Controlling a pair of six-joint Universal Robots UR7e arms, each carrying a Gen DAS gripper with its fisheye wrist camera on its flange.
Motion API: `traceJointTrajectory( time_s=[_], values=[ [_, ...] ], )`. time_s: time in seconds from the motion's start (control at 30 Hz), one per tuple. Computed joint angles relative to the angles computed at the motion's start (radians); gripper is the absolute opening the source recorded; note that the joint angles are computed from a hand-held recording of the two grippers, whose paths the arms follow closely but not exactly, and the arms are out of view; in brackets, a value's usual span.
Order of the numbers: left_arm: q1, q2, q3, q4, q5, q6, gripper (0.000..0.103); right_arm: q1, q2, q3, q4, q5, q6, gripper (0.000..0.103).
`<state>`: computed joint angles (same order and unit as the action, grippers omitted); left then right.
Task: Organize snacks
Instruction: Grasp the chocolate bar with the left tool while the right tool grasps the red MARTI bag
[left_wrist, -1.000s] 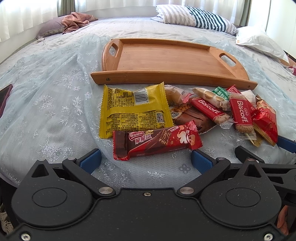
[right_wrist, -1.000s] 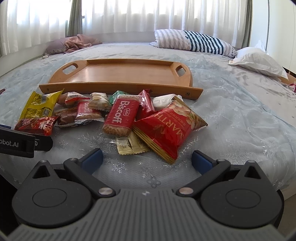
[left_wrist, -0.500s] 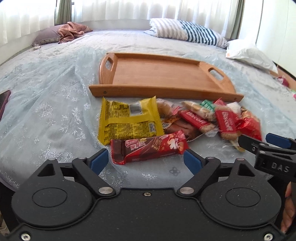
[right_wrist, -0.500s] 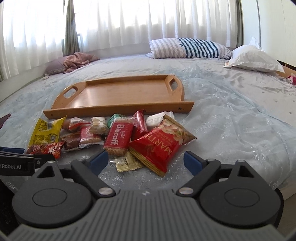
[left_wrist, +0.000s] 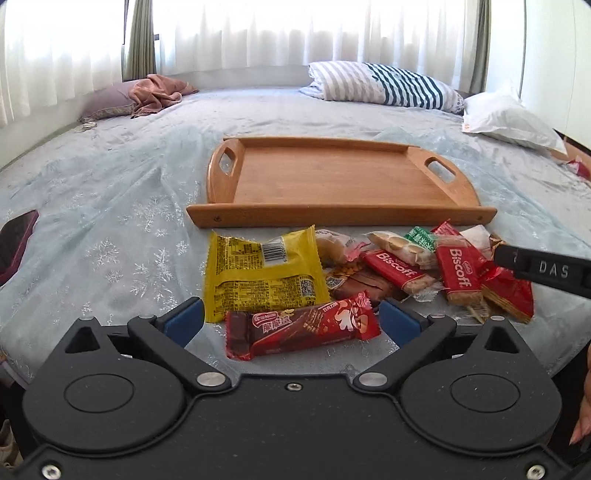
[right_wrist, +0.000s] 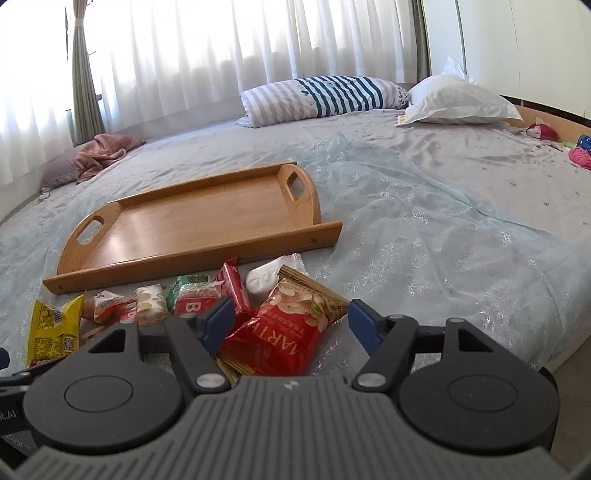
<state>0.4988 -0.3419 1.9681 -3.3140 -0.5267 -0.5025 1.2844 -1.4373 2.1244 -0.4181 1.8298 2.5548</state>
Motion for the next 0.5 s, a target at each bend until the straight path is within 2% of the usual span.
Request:
traceJointTrajectory(
  time_s=[0.1, 0.17, 0.33, 0.43, 0.47, 0.5],
  values=[
    [0.015, 0.003, -0.015, 0.024, -0.029, -0.037, 0.1, 0.02, 0.03, -0.025, -0.003, 0.066, 0.005, 0.08],
    [0.023, 0.005, -0.019, 0.026, -0.049, -0.072, 0.091, 0.02, 0.04, -0.035, 0.006, 0.071, 0.009, 0.08],
    [0.027, 0.014, -0.02, 0.016, -0.057, -0.082, 0.079, 0.021, 0.058, -0.049, 0.018, 0.078, 0.017, 0.077],
    [0.021, 0.022, -0.021, 0.013, -0.045, -0.043, 0.067, 0.004, 0.067, -0.075, 0.093, 0.041, 0.045, 0.069],
    [0.019, 0.023, -0.021, 0.012, -0.046, -0.027, 0.065, 0.0, 0.068, -0.073, 0.093, 0.032, 0.047, 0.062],
    [0.017, 0.024, -0.02, 0.01, -0.045, -0.015, 0.065, -0.001, 0.067, -0.067, 0.086, 0.025, 0.041, 0.059]
  ],
)
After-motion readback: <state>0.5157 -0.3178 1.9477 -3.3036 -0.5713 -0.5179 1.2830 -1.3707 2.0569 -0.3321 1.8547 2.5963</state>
